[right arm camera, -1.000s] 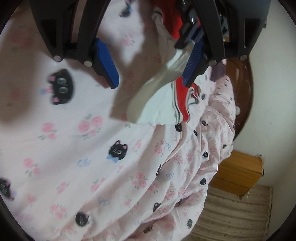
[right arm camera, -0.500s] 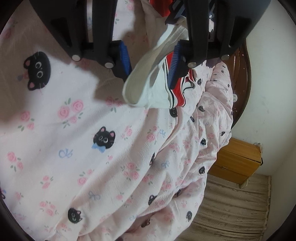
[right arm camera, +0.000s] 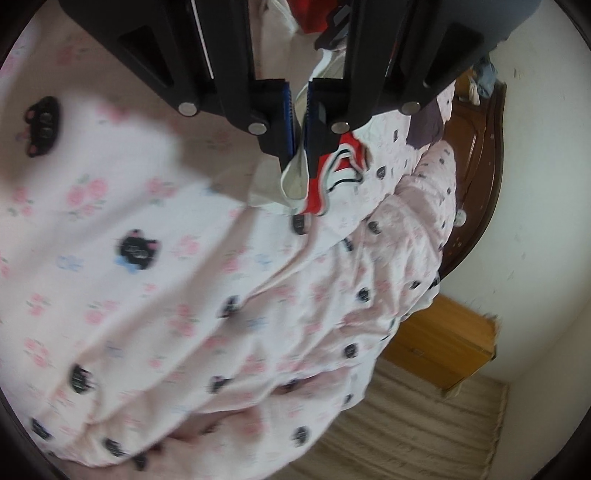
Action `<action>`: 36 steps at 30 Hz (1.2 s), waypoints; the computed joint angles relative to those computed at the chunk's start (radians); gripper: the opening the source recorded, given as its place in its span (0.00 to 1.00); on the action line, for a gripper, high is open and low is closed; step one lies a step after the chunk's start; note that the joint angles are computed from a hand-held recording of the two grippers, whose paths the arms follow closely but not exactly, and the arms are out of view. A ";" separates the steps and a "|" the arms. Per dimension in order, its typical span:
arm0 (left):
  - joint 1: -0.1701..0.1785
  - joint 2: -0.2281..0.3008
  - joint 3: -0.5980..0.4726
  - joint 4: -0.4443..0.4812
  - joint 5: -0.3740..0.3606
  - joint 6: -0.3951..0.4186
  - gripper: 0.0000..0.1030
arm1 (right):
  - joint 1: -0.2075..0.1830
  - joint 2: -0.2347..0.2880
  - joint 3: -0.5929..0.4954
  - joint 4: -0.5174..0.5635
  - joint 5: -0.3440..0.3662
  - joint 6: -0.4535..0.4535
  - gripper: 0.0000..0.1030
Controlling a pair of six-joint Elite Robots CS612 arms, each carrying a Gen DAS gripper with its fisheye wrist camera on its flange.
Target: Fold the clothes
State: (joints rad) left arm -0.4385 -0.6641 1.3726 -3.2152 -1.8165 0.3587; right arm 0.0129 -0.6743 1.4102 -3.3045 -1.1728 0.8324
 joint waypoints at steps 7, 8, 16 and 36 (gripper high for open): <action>0.032 -0.006 -0.010 0.096 -0.063 -0.202 0.05 | 0.035 0.026 -0.087 0.067 0.025 -0.123 0.06; 0.036 -0.007 -0.010 0.114 -0.071 -0.225 0.05 | 0.039 0.031 -0.099 0.083 0.030 -0.138 0.06; 0.069 0.009 -0.044 0.273 -0.134 -0.436 0.05 | 0.078 0.085 -0.217 0.302 0.045 -0.278 0.06; 0.071 0.002 -0.036 0.319 -0.121 -0.456 0.13 | 0.098 0.127 -0.313 0.495 0.067 -0.379 0.45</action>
State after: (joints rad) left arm -0.3673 -0.6625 1.3366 -2.8964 -1.9378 -0.0970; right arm 0.1104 -0.5472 1.0971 -2.8097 -1.1062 0.4536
